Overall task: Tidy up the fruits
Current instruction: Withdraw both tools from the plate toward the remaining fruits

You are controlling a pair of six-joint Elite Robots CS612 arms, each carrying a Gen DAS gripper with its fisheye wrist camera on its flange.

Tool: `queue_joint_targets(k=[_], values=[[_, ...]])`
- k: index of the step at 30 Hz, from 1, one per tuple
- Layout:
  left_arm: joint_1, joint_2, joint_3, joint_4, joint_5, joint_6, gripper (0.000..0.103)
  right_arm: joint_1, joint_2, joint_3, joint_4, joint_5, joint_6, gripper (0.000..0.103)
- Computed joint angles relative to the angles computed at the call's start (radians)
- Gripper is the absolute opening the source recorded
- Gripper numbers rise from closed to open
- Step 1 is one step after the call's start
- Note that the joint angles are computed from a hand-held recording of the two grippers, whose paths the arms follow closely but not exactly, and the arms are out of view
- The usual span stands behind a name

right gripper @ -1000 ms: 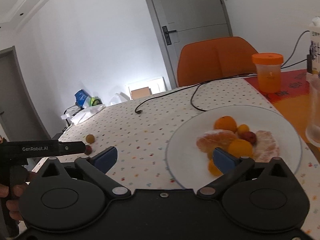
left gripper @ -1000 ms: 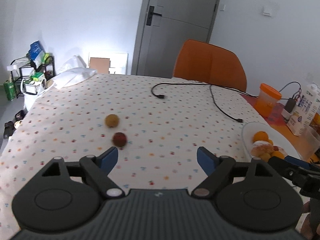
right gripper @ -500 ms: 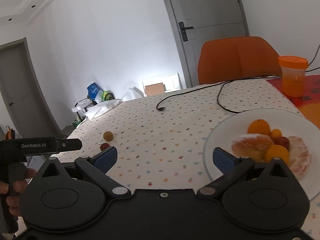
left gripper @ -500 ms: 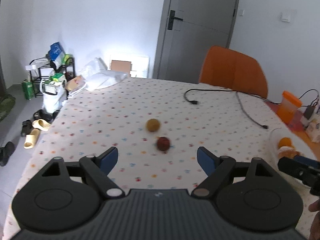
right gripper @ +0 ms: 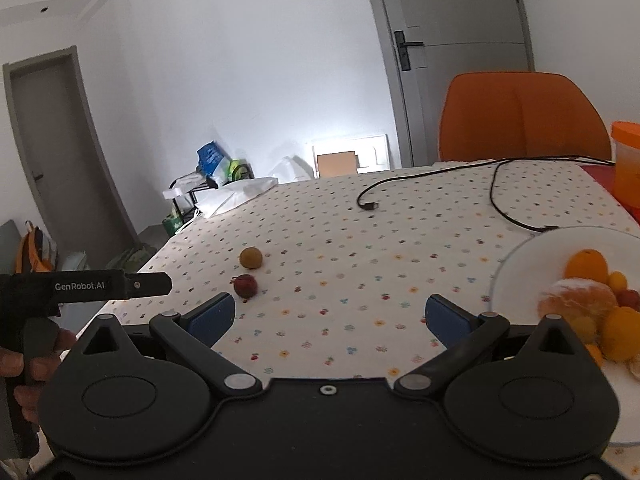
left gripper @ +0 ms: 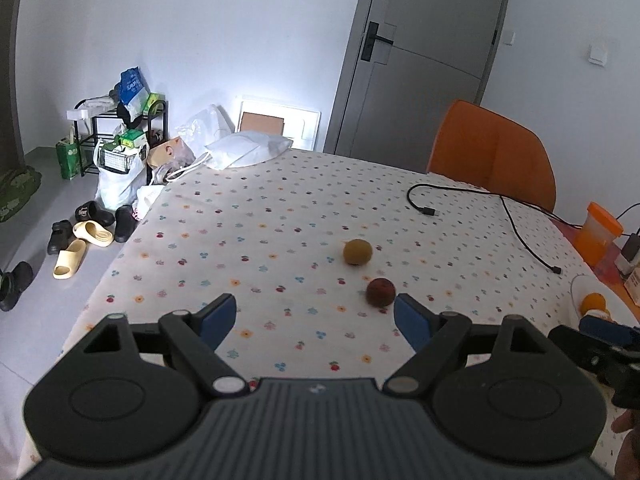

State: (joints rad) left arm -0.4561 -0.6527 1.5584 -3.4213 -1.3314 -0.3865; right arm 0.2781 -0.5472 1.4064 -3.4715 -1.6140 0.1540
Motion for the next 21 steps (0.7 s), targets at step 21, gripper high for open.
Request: queue_joint_targets(k=[21], values=[[0.046,0.038,-0.093,0.074,-0.056,0.036,0.082,0.007,0.086,-0.226,0.254,0.123,-0.058,0.076]])
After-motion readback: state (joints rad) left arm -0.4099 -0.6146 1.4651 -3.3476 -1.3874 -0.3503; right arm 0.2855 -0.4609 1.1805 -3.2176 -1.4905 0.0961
